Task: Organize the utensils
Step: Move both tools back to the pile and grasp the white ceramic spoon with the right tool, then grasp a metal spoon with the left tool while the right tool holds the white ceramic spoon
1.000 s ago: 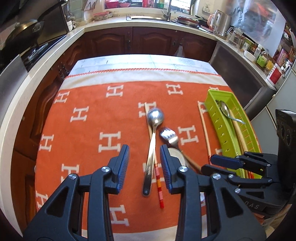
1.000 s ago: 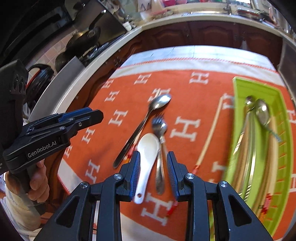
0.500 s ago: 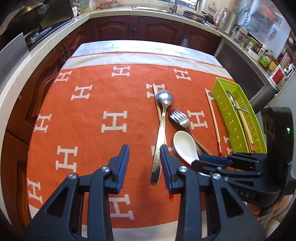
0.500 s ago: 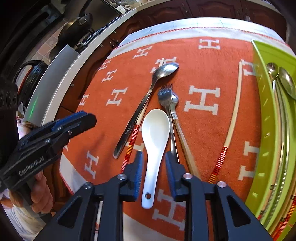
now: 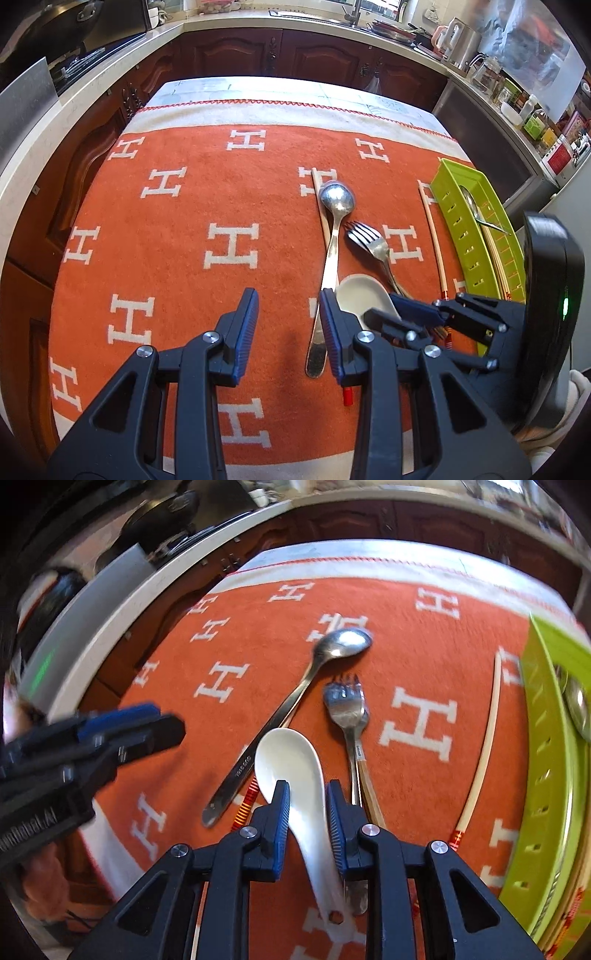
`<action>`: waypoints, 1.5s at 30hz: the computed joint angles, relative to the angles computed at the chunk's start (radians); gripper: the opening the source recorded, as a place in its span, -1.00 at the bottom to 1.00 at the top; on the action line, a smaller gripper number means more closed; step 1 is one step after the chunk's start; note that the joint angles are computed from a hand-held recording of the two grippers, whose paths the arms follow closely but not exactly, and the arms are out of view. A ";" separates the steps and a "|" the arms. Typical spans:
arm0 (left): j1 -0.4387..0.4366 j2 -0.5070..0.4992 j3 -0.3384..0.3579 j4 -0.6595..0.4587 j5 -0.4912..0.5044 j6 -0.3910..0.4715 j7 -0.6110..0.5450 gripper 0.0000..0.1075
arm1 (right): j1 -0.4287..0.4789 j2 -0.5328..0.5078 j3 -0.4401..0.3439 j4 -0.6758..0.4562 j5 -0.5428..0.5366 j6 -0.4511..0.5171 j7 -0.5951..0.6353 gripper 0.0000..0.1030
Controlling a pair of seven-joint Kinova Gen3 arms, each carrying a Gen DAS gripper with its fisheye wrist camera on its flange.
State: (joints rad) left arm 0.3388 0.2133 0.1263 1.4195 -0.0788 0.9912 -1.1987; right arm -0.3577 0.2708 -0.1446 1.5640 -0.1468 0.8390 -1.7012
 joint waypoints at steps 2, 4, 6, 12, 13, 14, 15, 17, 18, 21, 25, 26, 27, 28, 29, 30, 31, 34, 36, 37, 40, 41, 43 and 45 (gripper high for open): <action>0.001 0.009 0.000 -0.012 -0.002 -0.004 -0.004 -0.43 | -0.030 -0.010 0.004 0.015 0.050 -0.018 -0.014 -0.63; 0.001 0.021 0.001 -0.028 -0.002 -0.008 -0.012 -0.43 | -0.034 -0.017 -0.002 0.025 0.064 -0.027 0.001 -0.78; 0.000 0.038 0.005 -0.051 0.008 -0.007 -0.030 -0.43 | -0.031 -0.026 -0.004 0.039 0.056 -0.034 0.006 -0.85; 0.010 0.100 0.004 -0.120 0.029 -0.003 -0.061 -0.43 | 0.049 -0.052 -0.015 0.074 -0.092 -0.035 0.080 -0.90; 0.016 0.109 0.001 -0.129 0.025 -0.004 -0.064 -0.43 | 0.062 -0.058 -0.014 0.079 -0.118 -0.035 0.091 -0.90; 0.023 0.119 0.000 -0.140 0.019 -0.004 -0.068 -0.43 | 0.079 -0.071 -0.012 0.087 -0.145 -0.036 0.105 -0.90; 0.030 0.130 -0.002 -0.154 0.012 -0.001 -0.072 -0.43 | 0.086 -0.081 -0.010 0.092 -0.158 -0.037 0.111 -0.90; 0.047 0.159 -0.008 -0.189 -0.004 0.012 -0.074 -0.43 | 0.111 -0.114 0.001 0.105 -0.194 -0.043 0.126 -0.90; 0.052 0.170 -0.010 -0.202 -0.007 0.017 -0.077 -0.43 | 0.120 -0.130 0.008 0.109 -0.205 -0.042 0.131 -0.90; 0.082 0.231 -0.020 -0.279 -0.031 0.066 -0.077 -0.43 | 0.146 -0.176 0.034 0.117 -0.221 -0.042 0.123 -0.90; 0.113 0.308 -0.036 -0.376 -0.044 0.134 -0.069 -0.43 | 0.190 -0.218 0.068 0.123 -0.260 -0.048 0.142 -0.90; 0.121 0.324 -0.041 -0.396 -0.049 0.145 -0.063 -0.43 | 0.198 -0.225 0.074 0.124 -0.266 -0.050 0.146 -0.90; 0.129 0.340 -0.049 -0.416 -0.055 0.160 -0.052 -0.44 | 0.205 -0.232 0.080 0.124 -0.268 -0.050 0.148 -0.90; 0.135 0.356 -0.055 -0.438 -0.058 0.175 -0.040 -0.49 | 0.213 -0.238 0.086 0.125 -0.268 -0.049 0.148 -0.90; 0.137 0.365 -0.058 -0.447 -0.057 0.181 -0.032 -0.58 | 0.219 -0.240 0.091 0.124 -0.271 -0.046 0.151 -0.90; 0.139 0.375 -0.063 -0.461 -0.058 0.189 -0.022 -0.62 | 0.227 -0.245 0.097 0.125 -0.276 -0.039 0.154 -0.90; 0.144 0.386 -0.070 -0.475 -0.062 0.197 -0.008 -0.69 | 0.233 -0.247 0.102 0.127 -0.282 -0.035 0.157 -0.90; 0.152 0.396 -0.081 -0.486 -0.073 0.203 0.016 -0.87 | 0.250 -0.256 0.113 0.134 -0.297 -0.030 0.171 -0.90; 0.155 0.389 -0.084 -0.470 -0.081 0.187 0.025 -0.89 | 0.257 -0.256 0.117 0.140 -0.306 -0.037 0.176 -0.90; 0.154 0.384 -0.084 -0.460 -0.082 0.177 0.031 -0.90 | 0.260 -0.257 0.118 0.144 -0.305 -0.041 0.177 -0.90; 0.142 0.363 -0.082 -0.426 -0.075 0.149 0.054 -0.91 | 0.268 -0.255 0.122 0.161 -0.319 -0.057 0.184 -0.90; 0.135 0.353 -0.079 -0.412 -0.068 0.139 0.060 -0.91 | 0.273 -0.255 0.125 0.166 -0.328 -0.059 0.192 -0.90; 0.119 0.328 -0.072 -0.377 -0.053 0.112 0.067 -0.92 | 0.282 -0.256 0.129 0.176 -0.339 -0.065 0.202 -0.90; 0.093 0.294 -0.054 -0.332 -0.022 0.077 0.055 -0.92 | 0.289 -0.259 0.133 0.183 -0.351 -0.069 0.209 -0.90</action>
State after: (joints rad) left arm 0.4323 0.5072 0.0719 1.0870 -0.1008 1.0687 -1.1440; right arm -0.0683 0.0115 -0.0120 1.7472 -0.4982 0.7699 -1.4921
